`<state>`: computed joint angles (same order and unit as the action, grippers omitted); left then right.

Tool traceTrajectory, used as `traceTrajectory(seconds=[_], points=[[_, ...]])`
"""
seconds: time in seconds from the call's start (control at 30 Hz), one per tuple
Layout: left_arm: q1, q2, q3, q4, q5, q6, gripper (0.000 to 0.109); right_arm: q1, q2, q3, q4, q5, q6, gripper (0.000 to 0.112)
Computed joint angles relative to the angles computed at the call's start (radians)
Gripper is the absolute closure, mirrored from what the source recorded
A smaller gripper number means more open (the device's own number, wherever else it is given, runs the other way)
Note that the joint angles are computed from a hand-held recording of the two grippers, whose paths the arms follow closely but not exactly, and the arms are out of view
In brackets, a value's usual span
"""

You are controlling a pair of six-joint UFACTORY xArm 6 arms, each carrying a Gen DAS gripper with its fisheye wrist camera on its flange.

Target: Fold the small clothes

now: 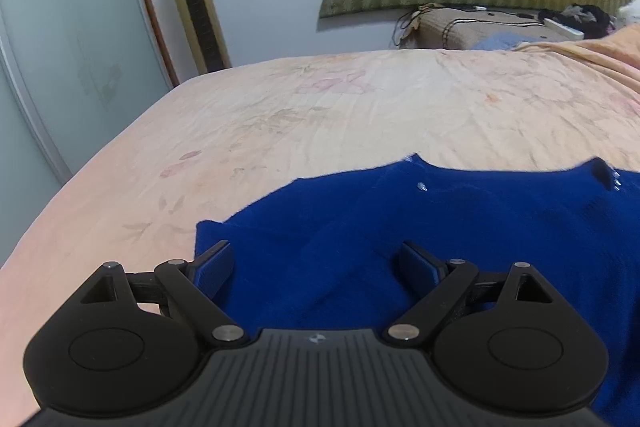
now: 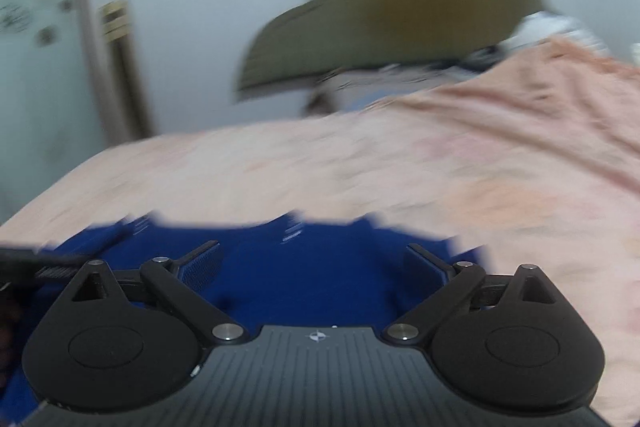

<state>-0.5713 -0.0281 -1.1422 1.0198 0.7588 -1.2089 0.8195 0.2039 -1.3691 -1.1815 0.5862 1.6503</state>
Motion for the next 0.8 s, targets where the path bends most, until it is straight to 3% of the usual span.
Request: traceTrajectory(seconds=[0.07, 0.17, 0.4, 0.8], points=[[-0.006, -0.014, 0.016, -0.008, 0.002, 0.018, 0.018, 0.014, 0.032, -0.034, 0.092, 0.071, -0.099, 0.014], [-0.005, -0.069, 0.074, -0.005, -0.028, 0.029, 0.018, 0.036, 0.039, -0.052, 0.105, 0.208, -0.115, 0.014], [0.025, -0.248, 0.251, -0.107, -0.125, 0.132, 0.018, 0.035, 0.048, -0.049, 0.123, 0.253, -0.089, 0.009], [0.014, -0.483, 0.457, -0.261, -0.136, 0.323, 0.018, 0.031, 0.042, -0.04, 0.108, 0.268, -0.025, 0.01]])
